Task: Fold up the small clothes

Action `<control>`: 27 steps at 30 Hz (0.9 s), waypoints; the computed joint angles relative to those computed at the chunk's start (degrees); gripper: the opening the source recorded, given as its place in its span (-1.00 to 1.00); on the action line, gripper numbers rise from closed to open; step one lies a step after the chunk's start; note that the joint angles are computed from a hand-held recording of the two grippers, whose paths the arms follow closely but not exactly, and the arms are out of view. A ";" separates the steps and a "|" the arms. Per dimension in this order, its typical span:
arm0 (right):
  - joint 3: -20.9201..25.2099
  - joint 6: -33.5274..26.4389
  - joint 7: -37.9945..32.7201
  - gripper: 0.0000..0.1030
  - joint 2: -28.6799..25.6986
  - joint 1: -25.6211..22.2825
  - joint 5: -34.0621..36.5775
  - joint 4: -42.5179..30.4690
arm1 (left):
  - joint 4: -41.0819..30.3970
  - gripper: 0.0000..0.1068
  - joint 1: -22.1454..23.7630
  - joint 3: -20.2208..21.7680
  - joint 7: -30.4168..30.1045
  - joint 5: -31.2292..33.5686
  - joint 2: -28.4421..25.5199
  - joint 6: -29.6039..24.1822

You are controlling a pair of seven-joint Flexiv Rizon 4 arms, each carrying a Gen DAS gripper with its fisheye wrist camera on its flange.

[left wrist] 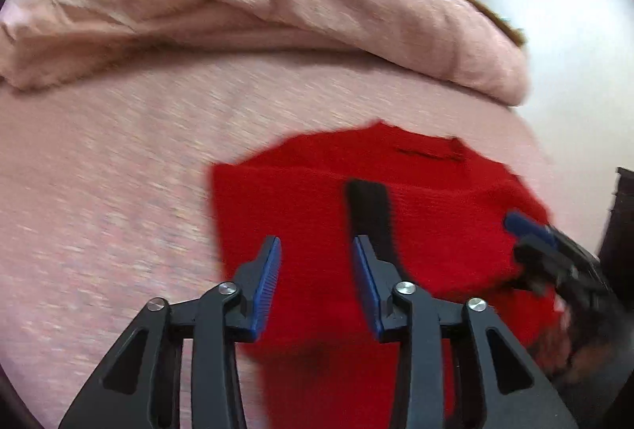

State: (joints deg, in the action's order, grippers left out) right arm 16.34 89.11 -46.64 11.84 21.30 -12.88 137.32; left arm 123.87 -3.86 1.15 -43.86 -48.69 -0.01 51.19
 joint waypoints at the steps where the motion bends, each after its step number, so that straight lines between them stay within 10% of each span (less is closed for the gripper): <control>1: -1.72 -1.13 -2.36 0.04 2.60 0.89 1.75 1.12 | -0.92 -0.21 0.39 0.12 0.42 -2.14 -0.62 -4.85; 5: -4.35 -5.12 -3.25 0.04 11.18 -7.53 1.77 4.83 | -2.69 0.05 0.96 -0.66 0.84 -6.46 -2.91 -14.06; 11: -12.23 -10.34 -7.44 0.03 12.89 -12.26 7.35 5.09 | -1.83 0.05 -0.88 -2.43 0.67 -4.42 -4.24 -7.91; 13: -13.34 -15.27 -12.83 0.03 11.68 -11.22 7.80 3.41 | -1.15 -0.06 -1.45 -2.73 2.24 -7.11 -3.86 -6.73; 16: -11.08 -24.58 -15.03 0.02 9.15 -13.37 5.71 0.83 | -0.94 -0.78 -1.68 -2.40 1.56 -5.72 -3.50 -6.43; 19: -12.09 -29.54 -17.44 -0.13 8.24 -11.51 12.76 -0.53 | 1.20 -0.86 -2.67 -2.37 1.68 -6.35 -1.87 -1.51; 21: -9.62 -28.89 -17.49 -0.80 8.16 -13.82 8.56 0.17 | 2.18 -0.89 -3.01 -2.04 2.81 -7.11 -0.58 -1.08; 27: -4.55 -20.95 -3.59 -0.80 9.24 -23.60 -7.96 3.06 | 3.37 -0.90 -4.09 -0.73 7.83 -10.39 3.34 -0.90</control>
